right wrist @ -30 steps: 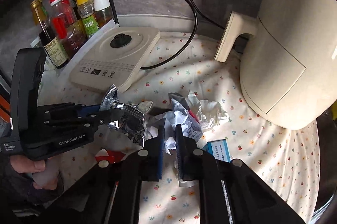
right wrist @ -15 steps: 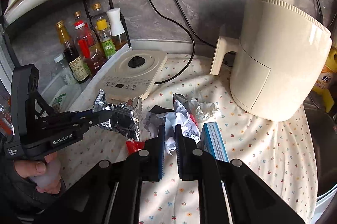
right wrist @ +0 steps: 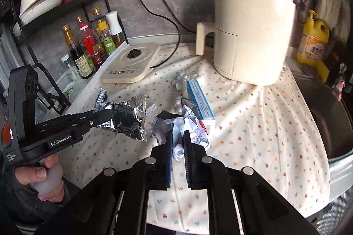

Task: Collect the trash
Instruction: 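Carry the foil packet and white paper down over the white bin, then open the right tool to drop the paper while the left tool releases the foil packet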

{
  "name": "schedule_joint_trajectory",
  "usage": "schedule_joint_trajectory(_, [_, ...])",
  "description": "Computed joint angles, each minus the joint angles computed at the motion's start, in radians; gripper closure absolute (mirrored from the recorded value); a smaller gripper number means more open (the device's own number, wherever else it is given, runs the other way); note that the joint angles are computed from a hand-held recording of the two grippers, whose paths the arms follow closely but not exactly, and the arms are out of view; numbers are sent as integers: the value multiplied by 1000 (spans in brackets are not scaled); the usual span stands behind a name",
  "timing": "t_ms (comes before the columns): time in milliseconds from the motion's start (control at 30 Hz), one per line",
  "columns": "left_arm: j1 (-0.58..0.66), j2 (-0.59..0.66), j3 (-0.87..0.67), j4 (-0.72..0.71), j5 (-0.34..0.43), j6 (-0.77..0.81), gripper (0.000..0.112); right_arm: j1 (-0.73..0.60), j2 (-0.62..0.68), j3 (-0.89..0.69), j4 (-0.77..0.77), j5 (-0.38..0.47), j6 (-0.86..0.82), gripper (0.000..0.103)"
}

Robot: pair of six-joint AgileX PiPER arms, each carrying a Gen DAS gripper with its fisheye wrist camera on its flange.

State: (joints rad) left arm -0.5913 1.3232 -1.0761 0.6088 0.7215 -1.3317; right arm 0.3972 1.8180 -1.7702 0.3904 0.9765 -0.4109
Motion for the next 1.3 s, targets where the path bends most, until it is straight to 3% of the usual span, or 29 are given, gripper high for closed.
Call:
schedule_joint_trajectory(467, [-326, 299, -284, -28, 49, -46, 88, -418, -315, 428, 90, 39, -212, 92])
schedule_joint_trajectory(1000, [-530, 650, -656, -151, 111, 3, 88, -959, -403, 629, 153, 188, -569, 90])
schedule_joint_trajectory(1033, [-538, 667, -676, -156, 115, 5, 88, -987, -396, 631, 151, 198, -585, 87])
schedule_joint_trajectory(1067, [-546, 685, -700, -163, 122, 10, 88, -1016, -389, 630, 151, 206, -596, 67])
schedule_joint_trajectory(1133, [-558, 721, -750, -177, 139, 25, 88, -1078, -395, 639, 172, 198, -632, 47])
schedule_joint_trajectory(1300, [-579, 819, -885, -225, 181, 77, 88, -1183, -357, 601, 175, 220, -689, 47])
